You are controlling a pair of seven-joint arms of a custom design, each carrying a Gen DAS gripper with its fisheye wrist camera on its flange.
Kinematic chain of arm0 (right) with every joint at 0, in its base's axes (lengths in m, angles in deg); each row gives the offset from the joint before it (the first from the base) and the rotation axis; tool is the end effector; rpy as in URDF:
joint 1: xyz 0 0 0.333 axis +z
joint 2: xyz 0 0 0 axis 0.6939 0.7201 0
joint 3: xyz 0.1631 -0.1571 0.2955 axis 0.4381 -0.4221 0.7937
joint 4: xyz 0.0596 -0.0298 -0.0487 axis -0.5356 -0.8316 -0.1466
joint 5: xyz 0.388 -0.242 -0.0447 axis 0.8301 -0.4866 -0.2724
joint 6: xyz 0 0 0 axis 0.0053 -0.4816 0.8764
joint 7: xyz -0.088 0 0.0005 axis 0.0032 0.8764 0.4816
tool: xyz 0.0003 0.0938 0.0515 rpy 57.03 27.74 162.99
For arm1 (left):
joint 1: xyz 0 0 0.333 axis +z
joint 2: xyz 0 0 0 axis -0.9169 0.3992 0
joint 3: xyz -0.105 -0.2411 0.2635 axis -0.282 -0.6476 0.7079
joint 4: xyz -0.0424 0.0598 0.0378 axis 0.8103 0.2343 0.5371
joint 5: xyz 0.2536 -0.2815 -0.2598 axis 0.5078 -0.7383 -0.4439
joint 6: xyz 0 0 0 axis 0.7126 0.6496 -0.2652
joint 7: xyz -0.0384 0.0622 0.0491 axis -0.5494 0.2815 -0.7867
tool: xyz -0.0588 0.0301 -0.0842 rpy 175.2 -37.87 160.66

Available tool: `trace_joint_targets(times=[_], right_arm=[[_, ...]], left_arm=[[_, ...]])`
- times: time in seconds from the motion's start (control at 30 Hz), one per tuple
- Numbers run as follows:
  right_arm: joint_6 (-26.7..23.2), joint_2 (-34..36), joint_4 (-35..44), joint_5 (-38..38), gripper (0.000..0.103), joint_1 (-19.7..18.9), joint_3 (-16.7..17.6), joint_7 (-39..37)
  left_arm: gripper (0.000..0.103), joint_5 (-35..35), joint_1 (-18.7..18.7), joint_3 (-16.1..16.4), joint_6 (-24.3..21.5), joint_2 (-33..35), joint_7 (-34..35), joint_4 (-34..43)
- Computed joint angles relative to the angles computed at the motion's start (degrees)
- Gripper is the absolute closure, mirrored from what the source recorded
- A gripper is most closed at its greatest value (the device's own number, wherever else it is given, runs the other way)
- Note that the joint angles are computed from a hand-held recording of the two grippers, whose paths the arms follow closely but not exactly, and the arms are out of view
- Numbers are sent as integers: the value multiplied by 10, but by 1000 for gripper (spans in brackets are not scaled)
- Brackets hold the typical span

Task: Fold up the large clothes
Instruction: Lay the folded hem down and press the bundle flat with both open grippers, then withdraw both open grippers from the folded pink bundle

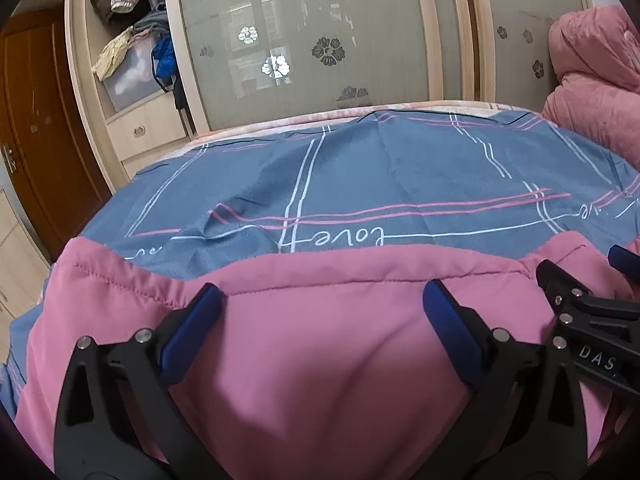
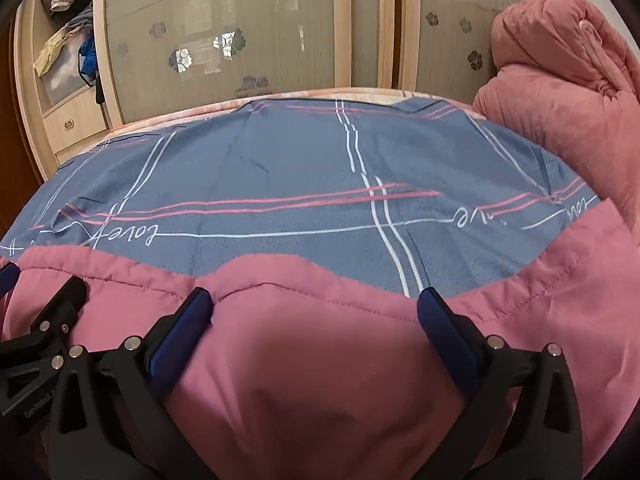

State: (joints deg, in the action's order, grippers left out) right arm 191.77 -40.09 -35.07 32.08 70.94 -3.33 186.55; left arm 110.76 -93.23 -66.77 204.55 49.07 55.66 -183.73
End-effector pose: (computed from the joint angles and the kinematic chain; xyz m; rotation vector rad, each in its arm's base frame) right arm 0.5247 0.3973 0.6596 -1.6387 1.7677 -0.7733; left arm 0.5291 -0.4506 0.6661 -1.5833 1.5757 -0.6440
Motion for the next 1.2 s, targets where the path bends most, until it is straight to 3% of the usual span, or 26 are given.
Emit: trace_joint_targets(times=[0.1, 0.17, 0.3, 0.37, 0.4, 0.5, 0.6, 1.0, 1.1, 1.2], right_arm=[[1, -3, 4, 27, 1, 0, -3, -20], [54, -36, -21, 65, 1, -7, -13, -44], [23, -132, -73, -55, 1, -43, 11, -1], [17, -167, -108, -51, 1, -55, 6, -8], [18, -175, -120, -35, 1, -59, 1, -11], [8, -177, -152, 24, 1, -71, -13, -6], [21, -157, -164, 77, 1, -71, -28, -25], [81, -149, -192, 100, 1, -90, -30, 8], [118, -163, -210, 126, 1, -87, -43, 5], [170, -223, -255, 81, 1, -134, -19, 107]], left_arm=[[2, -12, -2, 1, -5, 3, 13, 9], [2, -43, 8, 4, 22, -22, 29, -5], [2, -15, 34, 3, 55, -115, 23, -65], [2, -18, 53, -2, 45, -143, 36, -86], [2, -30, 62, -4, 17, -148, 56, -93], [2, -48, 82, -8, -15, -148, 61, -120], [2, -100, 95, 9, 42, -161, 29, -162], [2, -14, 117, -19, 61, -175, -70, -192], [2, -26, 115, -20, 40, -169, -53, -180], [2, 12, 111, -44, -54, -165, -44, -151]])
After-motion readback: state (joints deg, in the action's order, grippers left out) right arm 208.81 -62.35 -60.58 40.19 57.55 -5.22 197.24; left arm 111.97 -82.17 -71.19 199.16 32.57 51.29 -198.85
